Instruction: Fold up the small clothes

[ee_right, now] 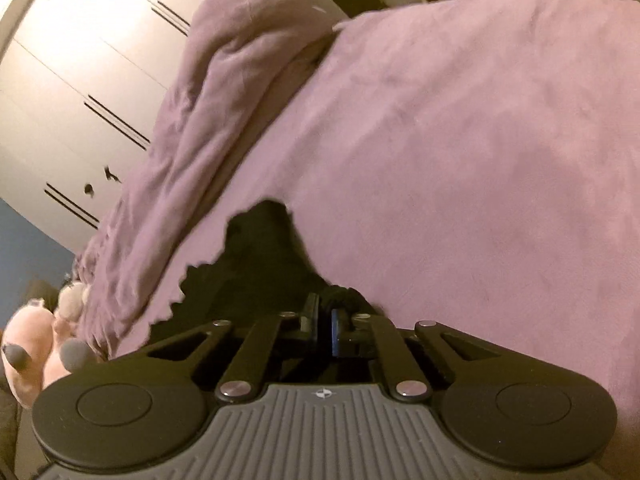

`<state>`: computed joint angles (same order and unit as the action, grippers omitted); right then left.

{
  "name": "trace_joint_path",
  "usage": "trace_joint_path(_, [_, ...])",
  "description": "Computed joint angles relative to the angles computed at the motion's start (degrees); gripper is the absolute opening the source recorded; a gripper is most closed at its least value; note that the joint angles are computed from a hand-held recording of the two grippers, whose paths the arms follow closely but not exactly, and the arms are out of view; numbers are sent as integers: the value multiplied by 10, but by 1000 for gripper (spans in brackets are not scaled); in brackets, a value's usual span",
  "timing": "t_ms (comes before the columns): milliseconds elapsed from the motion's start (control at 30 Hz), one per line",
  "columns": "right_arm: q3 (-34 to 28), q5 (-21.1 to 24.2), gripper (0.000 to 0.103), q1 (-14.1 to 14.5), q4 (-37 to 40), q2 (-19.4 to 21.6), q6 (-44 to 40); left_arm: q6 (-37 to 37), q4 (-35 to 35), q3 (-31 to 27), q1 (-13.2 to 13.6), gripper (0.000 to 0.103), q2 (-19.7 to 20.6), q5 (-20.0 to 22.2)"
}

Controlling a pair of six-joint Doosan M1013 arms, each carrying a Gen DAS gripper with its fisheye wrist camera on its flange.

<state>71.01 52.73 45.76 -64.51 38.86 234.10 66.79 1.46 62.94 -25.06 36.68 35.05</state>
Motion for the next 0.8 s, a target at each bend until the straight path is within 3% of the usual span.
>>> trace_joint_path(200, [-18, 13, 7, 4, 40, -3, -152, 13, -25, 0, 7, 5, 2, 0])
trace_joint_path(300, [-10, 23, 11, 13, 28, -13, -151, 19, -34, 2, 8, 5, 2, -2])
trace_joint_path(367, [-20, 69, 20, 21, 22, -10, -161, 26, -40, 1, 8, 5, 5, 1])
trace_joint_path(433, [-25, 86, 21, 23, 14, -8, -173, 28, -36, -2, 8, 5, 8, 9])
trace_joint_path(500, [-38, 60, 21, 12, 41, -5, -228, 32, -43, -3, 9, 5, 9, 11])
trace_joint_path(567, [-60, 46, 30, 0, 58, 6, -295, 37, -56, -4, 12, 5, 9, 12])
trace_joint_path(800, [-164, 66, 32, -38, 133, 61, -520, 63, -64, -23, 12, 6, 22, 31])
